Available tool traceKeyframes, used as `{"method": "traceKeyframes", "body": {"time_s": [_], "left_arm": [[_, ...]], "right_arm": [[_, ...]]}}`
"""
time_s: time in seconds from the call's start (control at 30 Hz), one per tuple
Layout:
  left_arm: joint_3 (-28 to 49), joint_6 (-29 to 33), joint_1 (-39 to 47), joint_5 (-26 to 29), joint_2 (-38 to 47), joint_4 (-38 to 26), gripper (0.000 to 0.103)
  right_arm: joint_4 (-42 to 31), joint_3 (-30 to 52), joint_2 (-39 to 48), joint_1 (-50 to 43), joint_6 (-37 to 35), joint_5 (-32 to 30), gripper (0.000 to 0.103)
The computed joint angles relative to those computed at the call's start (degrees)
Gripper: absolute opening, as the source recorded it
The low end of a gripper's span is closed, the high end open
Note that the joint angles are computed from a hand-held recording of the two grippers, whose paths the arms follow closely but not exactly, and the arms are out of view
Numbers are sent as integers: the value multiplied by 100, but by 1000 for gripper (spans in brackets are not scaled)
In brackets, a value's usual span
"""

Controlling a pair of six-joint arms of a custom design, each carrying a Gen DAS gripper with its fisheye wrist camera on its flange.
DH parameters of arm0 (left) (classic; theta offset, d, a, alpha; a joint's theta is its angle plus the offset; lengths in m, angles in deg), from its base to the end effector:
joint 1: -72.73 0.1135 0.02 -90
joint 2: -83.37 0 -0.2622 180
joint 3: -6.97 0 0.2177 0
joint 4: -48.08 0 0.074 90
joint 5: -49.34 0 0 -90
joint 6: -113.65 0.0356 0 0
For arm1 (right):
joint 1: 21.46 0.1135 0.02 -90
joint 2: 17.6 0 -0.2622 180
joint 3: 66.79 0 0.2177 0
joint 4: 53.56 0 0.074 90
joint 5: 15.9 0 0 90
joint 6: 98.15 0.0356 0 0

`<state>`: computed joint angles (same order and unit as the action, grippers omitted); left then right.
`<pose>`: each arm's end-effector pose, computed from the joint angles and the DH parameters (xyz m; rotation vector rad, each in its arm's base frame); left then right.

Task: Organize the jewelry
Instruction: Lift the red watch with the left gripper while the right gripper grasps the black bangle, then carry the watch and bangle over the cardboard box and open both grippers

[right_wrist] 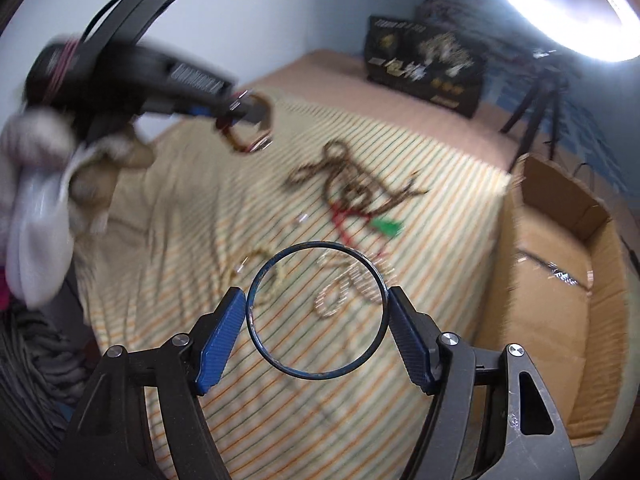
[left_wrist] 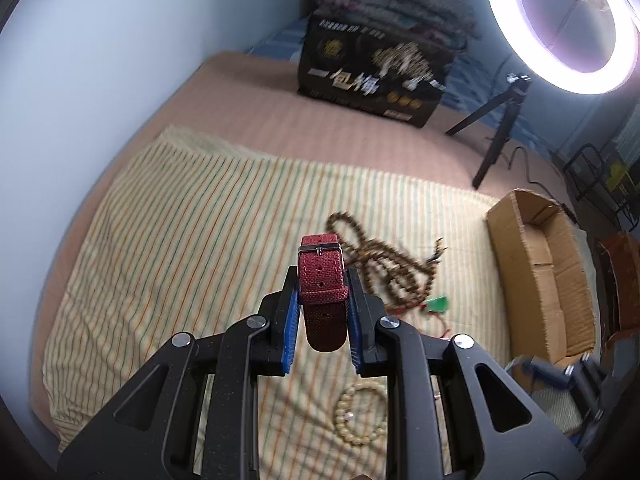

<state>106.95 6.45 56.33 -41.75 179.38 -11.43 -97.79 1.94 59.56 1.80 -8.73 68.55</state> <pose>0.3135 -0.0916 0.2990 -0.0254 2.5527 -0.2056 0.2223 0.0993 0.2502 -0.5578 2.4437 0.2856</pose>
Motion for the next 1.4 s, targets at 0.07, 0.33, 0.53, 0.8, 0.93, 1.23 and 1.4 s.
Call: {"method": "traceKeyframes", "body": {"time_s": [0.07,0.33,0.53,0.8,0.93,1.23,1.4], "left_arm": [[36,-37,-120,-11,-75,7,20],[284,-277,-871,-17,-174,46,20],[487,-587,-1545,19,-24,149,20],[974,-805,-2287,164,569,150,20],[1168,-887,-2585,213,783,167,20],[1705,-890,-3011,421,1325,95,20],[1868,-813,-3091,489,1521,13,21]], "right_arm": [[-91,147,-93,-346,-49,-34,71],[-392,797,73,-1931,-294,-357,71],[-538,1220,411,-2776,-509,-447,71],[-488,1668,1163,-3328,-799,-389,71],[-465,1825,1483,-3457,-804,-367,71],[-513,2005,1790,-3736,-704,-532,72],[-582,2064,1842,-3755,-705,-520,72]]}}
